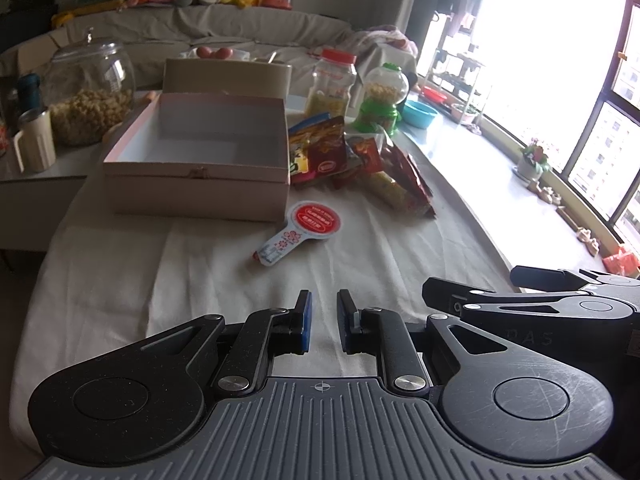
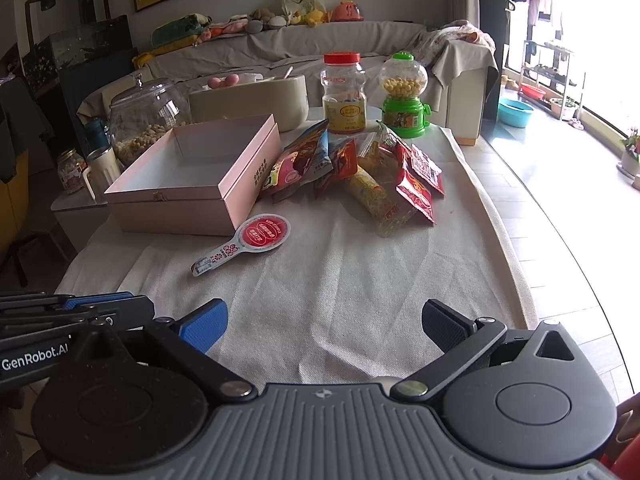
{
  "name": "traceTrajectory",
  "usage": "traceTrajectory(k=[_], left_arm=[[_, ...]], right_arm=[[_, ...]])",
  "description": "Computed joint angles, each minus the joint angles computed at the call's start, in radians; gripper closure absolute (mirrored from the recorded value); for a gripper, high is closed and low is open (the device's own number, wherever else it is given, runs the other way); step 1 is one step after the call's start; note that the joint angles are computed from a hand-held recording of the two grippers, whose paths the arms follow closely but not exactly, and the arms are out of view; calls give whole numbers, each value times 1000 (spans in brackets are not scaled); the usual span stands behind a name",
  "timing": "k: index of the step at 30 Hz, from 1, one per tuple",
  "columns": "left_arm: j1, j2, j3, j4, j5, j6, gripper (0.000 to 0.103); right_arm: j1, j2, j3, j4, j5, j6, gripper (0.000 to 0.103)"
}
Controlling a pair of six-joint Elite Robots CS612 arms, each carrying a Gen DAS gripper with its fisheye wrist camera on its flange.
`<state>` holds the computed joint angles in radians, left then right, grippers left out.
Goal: Organize snacks
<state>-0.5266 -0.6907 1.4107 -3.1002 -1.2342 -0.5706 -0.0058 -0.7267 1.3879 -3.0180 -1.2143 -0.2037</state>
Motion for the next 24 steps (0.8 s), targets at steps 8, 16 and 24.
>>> traceTrajectory(k=[8,16,24], left_arm=[[24,31,-25,-46,-65,-4,84],[73,83,-94,-29,-153,1,84],[119,152,-208,-26,-224,53,84]], right_arm=[[-5,27,-31,7,26,1,0],[-16,80,-111,115,55,-57,0],[9,172,-261,19,-7,-35,0]])
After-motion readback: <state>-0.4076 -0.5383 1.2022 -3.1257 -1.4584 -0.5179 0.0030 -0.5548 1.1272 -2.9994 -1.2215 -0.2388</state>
